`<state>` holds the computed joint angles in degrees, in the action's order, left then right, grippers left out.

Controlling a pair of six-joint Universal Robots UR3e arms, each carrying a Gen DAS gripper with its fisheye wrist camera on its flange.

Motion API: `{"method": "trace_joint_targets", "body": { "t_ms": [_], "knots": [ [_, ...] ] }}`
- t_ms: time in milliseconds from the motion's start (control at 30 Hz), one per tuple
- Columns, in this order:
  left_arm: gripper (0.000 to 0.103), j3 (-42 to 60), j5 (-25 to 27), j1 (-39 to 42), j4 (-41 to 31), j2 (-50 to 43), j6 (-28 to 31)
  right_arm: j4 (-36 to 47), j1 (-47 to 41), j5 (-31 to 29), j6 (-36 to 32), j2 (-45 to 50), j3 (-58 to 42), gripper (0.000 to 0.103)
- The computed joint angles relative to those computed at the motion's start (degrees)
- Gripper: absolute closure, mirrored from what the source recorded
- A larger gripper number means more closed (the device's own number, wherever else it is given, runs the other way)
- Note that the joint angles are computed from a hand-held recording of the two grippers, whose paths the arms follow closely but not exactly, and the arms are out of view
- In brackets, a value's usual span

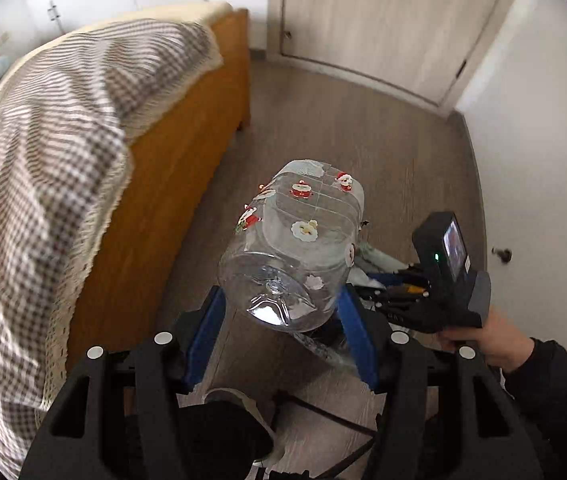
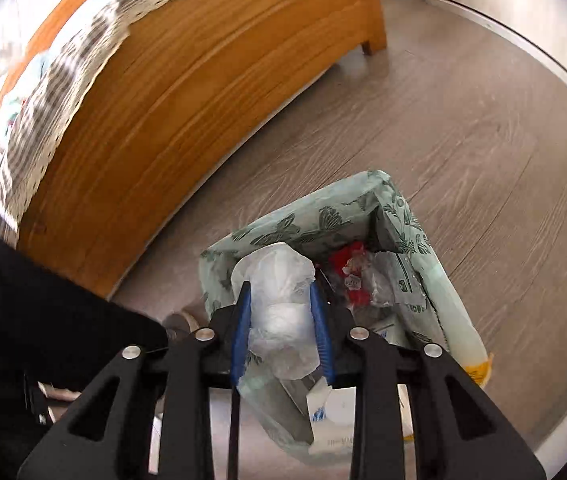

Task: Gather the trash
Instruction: 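Carry wrap and container over the green trash bag and open both tools, then move both open tools back toward the bed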

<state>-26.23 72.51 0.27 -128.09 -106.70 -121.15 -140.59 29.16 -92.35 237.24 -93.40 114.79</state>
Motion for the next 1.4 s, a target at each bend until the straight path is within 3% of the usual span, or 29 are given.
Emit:
{"method": "trace_joint_targets", "body": {
  "t_ms": [100, 300, 400, 600, 767, 900, 967, 1100, 1400],
  "knots": [
    [0.047, -7.53, 3.71, -5.07, 6.05, 1.13, -2.24, -2.91, -1.53, 1.32, 0.44, 1.21, 1.08, 0.047],
    [0.047, -16.42, 9.07, -11.74, 14.69, -0.48, -5.67, 1.22, -1.12, -4.4, 3.68, -5.87, 2.48, 0.047],
    [0.047, -20.89, 11.52, -14.37, 17.99, -1.13, -6.35, 8.71, -0.06, -8.3, 6.21, -12.24, 2.06, 0.047],
    [0.047, -32.44, 21.33, -21.46, 26.23, -3.17, -4.63, 23.28, 3.44, -15.21, 10.52, -20.25, -0.87, 0.047],
    [0.046, -39.0, 28.46, -26.83, 32.73, -7.54, -6.88, 24.78, 5.04, -16.67, 12.2, -21.89, -0.26, 0.047],
    [0.041, -40.94, 30.0, -30.16, 38.02, -11.85, -11.03, 25.53, 4.57, -15.52, 12.18, -23.05, 1.16, 0.047],
    [0.032, -39.07, 29.67, -30.67, 37.15, -13.64, -13.18, 24.72, 4.11, -14.28, 12.62, -23.71, 2.72, 0.047],
    [0.028, -33.81, 27.49, -29.75, 35.55, -14.79, -15.4, 23.6, 4.59, -13.2, 13.7, -23.64, 4.31, 0.047],
    [0.027, -10.98, 23.15, -23.58, 18.59, -20.87, -19.79, 20.43, 5.81, -12.09, 11.24, -18.89, 1.47, 0.047]
  ]
}}
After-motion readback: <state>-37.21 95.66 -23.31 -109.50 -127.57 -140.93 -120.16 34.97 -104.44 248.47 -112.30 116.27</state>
